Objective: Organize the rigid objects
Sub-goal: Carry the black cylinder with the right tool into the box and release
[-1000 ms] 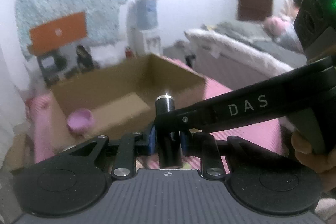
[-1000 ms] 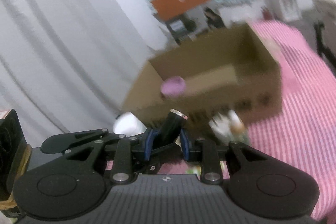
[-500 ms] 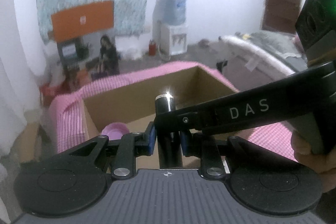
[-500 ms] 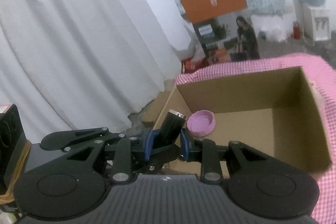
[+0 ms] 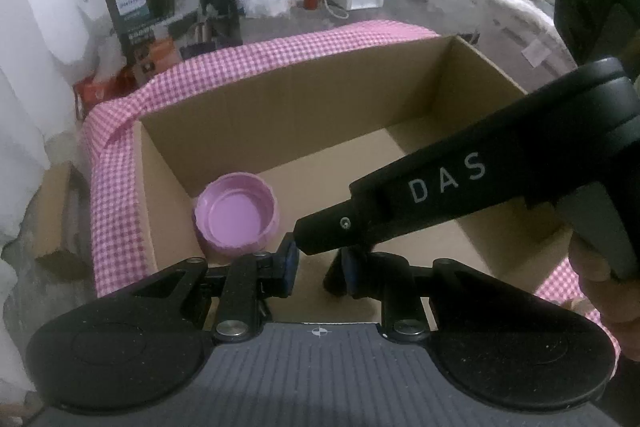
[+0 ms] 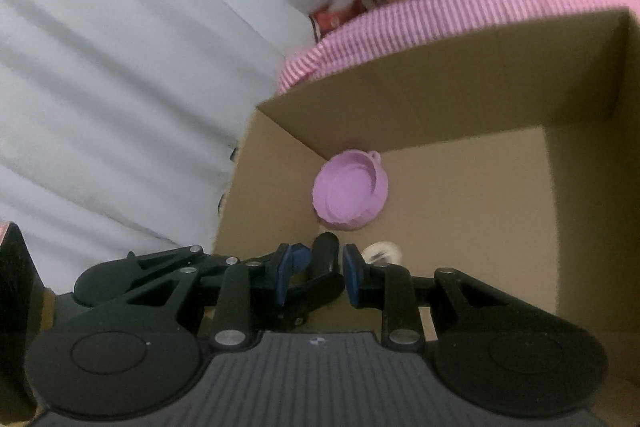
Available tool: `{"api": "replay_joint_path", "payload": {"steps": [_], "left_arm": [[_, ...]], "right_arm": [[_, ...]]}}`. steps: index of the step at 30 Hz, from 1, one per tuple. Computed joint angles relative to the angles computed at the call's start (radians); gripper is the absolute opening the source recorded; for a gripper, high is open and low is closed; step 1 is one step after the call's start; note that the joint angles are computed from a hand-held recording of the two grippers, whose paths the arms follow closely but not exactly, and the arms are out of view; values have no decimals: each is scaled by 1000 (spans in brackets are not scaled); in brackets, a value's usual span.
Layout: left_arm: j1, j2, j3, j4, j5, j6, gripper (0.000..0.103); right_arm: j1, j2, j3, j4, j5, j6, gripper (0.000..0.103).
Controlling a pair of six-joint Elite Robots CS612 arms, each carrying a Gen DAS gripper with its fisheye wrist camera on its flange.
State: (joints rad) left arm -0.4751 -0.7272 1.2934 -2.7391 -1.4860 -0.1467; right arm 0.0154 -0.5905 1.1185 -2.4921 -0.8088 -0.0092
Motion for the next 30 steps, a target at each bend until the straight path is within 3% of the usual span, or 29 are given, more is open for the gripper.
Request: {"api": "replay_joint_path", "payload": {"steps": [4,12,17,20,22,26,30], "left_arm": [[1,-1,-2,2,-4,0,22],[-5,-25,33,-55,6,-6,29],[-5,-57,98,-147,24,-23,48],[-6,-81,148,-223,36,-48,62],[-9,-96,187,-292,56,-58,72],[-17,-119,252,-412,113,-73,90],[-17,-136,304,-483,134,-92,96]], "right_arm": [[-3,13,-17,29,23,6,30],[-8,-13,9,25,23,-28,32],[-16,-41,33,1,-12,-54,36],[-17,-51,31,11,-74,-76,46],[-13,-49,16,35,-134,-92,46],[-4,-14,-60,153,-213,-110,46],[13,46,-170,261,-299,-96,46]]}}
